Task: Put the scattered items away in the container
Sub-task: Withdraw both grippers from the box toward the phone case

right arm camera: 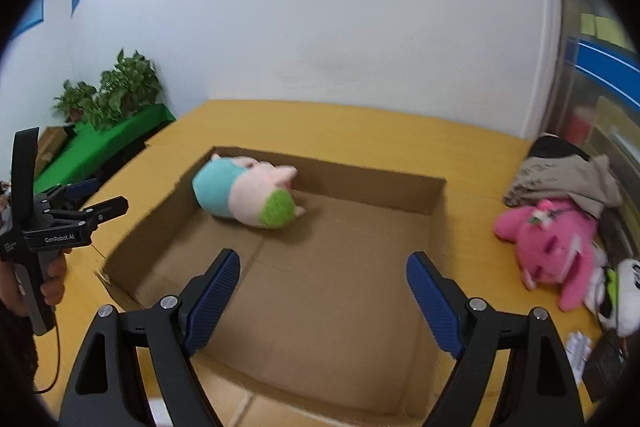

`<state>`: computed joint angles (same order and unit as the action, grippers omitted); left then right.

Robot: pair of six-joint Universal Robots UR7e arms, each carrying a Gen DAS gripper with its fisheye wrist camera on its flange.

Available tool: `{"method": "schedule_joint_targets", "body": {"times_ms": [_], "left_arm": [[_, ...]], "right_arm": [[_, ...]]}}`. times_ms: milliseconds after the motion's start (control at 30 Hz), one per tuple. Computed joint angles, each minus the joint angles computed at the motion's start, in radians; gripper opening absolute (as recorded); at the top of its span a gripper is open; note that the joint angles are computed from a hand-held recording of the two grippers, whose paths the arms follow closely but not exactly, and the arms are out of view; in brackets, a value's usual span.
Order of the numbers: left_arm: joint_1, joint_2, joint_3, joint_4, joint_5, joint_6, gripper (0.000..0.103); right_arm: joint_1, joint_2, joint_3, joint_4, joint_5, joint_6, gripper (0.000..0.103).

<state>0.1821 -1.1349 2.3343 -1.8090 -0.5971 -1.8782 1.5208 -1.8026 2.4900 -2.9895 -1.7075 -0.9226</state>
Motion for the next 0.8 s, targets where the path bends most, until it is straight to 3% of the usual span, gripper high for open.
{"method": "schedule_joint_targets", "body": {"times_ms": [133, 267, 367, 567, 800], "left_arm": [[0.021, 0.076, 0.047, -0.200, -0.065, 0.045, 0.102], [0.035, 0.134, 0.093, -0.395, -0.122, 0.074, 0.098], [0.034, 0.194, 0.054, -0.326, -0.162, 0.044, 0.098], [0.005, 0.204, 0.085, -0.396, -0.186, 0.009, 0.098], [0.008, 0.202, 0.056, -0.340, -0.193, 0.001, 0.098]], "right_arm": [[-0.091, 0.010, 0.061, -0.016, -0.015, -0.057, 0.086], [-0.162, 0.119, 0.083, -0.076, -0.042, -0.055, 0.086], [-0.200, 0.163, 0.100, -0.137, -0.044, -0.078, 0.086], [-0.276, 0.144, 0.113, -0.150, 0.013, -0.122, 0.086], [-0.283, 0.129, 0.101, -0.110, 0.002, -0.145, 0.086]]}}
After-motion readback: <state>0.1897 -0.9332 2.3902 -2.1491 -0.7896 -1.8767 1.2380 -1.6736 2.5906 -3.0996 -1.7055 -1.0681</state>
